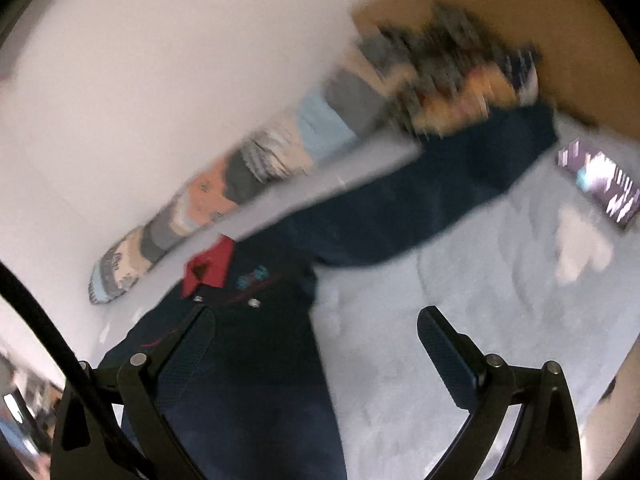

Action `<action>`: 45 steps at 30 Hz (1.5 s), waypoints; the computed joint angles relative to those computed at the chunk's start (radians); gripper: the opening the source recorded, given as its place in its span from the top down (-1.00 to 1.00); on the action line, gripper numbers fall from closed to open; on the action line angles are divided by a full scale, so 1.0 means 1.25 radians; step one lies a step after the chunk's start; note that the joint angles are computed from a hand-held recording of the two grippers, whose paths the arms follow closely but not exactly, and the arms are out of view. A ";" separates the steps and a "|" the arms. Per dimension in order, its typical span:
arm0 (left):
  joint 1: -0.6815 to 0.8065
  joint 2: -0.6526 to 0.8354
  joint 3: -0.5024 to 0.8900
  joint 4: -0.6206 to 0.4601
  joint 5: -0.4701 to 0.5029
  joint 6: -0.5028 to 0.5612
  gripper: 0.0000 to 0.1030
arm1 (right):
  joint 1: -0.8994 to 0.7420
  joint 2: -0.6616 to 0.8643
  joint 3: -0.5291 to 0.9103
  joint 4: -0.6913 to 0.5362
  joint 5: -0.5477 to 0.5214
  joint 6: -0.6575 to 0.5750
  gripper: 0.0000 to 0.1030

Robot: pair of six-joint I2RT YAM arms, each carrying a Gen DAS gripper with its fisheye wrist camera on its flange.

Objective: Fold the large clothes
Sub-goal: 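Move both tools over the spread navy jacket toward its sleeves, then grasp the navy sleeve cuff with the right tool and lift it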

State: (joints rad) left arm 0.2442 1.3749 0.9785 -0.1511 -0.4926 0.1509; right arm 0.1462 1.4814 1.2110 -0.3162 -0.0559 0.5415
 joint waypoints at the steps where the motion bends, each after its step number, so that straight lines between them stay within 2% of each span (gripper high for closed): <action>1: 0.010 -0.043 -0.012 -0.007 -0.003 0.008 -1.00 | 0.020 -0.051 -0.022 0.011 0.031 -0.017 -1.00; 2: 0.033 -0.091 -0.007 -0.035 0.013 0.018 -1.00 | 0.052 -0.107 -0.045 0.017 0.083 -0.035 -1.00; 4: 0.075 -0.180 0.038 -0.131 0.063 0.023 -1.00 | 0.085 -0.193 -0.072 0.025 0.121 -0.061 -1.00; 5: 0.105 -0.227 0.081 -0.177 0.109 0.029 -1.00 | 0.101 -0.232 -0.074 0.027 0.146 -0.083 -1.00; 7: 0.104 -0.278 0.151 -0.230 0.150 0.015 -1.00 | 0.133 -0.281 -0.039 0.005 0.200 -0.152 -1.00; 10: 0.077 -0.270 0.289 -0.337 0.260 -0.006 -1.00 | 0.128 -0.344 0.014 -0.040 0.196 -0.193 -1.00; 12: 0.012 -0.233 0.377 -0.424 0.366 -0.051 -1.00 | 0.039 -0.356 0.056 -0.068 0.097 -0.167 -1.00; 15: -0.092 -0.139 0.443 -0.470 0.515 -0.132 -1.00 | -0.138 -0.319 0.101 -0.091 -0.110 -0.129 -1.00; 17: -0.185 -0.036 0.471 -0.467 0.568 -0.188 -1.00 | -0.240 -0.261 0.141 -0.156 -0.155 -0.145 -1.00; 19: -0.249 0.051 0.495 -0.449 0.567 -0.224 -1.00 | -0.306 -0.227 0.120 -0.130 -0.187 -0.144 -1.00; 22: -0.343 0.229 0.566 -0.396 0.511 -0.245 -1.00 | -0.400 -0.124 0.093 -0.079 -0.254 -0.102 -1.00; 23: -0.359 0.310 0.625 -0.388 0.502 -0.244 -1.00 | -0.424 -0.078 0.088 -0.061 -0.278 -0.080 -1.00; 25: -0.380 0.387 0.657 -0.365 0.491 -0.246 -1.00 | -0.447 -0.006 0.084 -0.029 -0.296 -0.042 -1.00; 27: -0.408 0.467 0.650 -0.304 0.493 -0.257 -1.00 | -0.458 0.091 0.096 0.014 -0.305 0.021 -1.00; 29: -0.416 0.521 0.678 -0.321 0.506 -0.255 -1.00 | -0.464 0.196 0.133 0.041 -0.306 0.076 -0.97; 33: -0.411 0.552 0.677 -0.314 0.500 -0.232 -1.00 | -0.463 0.410 0.295 0.042 -0.289 0.108 -0.75; 36: -0.398 0.556 0.672 -0.319 0.476 -0.218 -1.00 | -0.461 0.555 0.466 -0.036 -0.254 0.112 -0.64; 40: -0.369 0.582 0.702 -0.363 0.523 -0.236 -1.00 | -0.469 0.687 0.626 -0.108 -0.210 0.124 -0.24; 42: -0.357 0.584 0.700 -0.365 0.562 -0.247 -1.00 | -0.475 0.746 0.705 -0.138 -0.209 0.114 -0.21; 45: -0.359 0.582 0.697 -0.361 0.562 -0.240 -1.00 | -0.476 0.815 0.813 -0.183 -0.189 0.104 -0.20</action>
State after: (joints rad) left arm -0.2041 2.1027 1.8492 -0.6019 0.2093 -0.1496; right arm -0.4487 2.5003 2.2268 -0.5454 -0.2925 0.6721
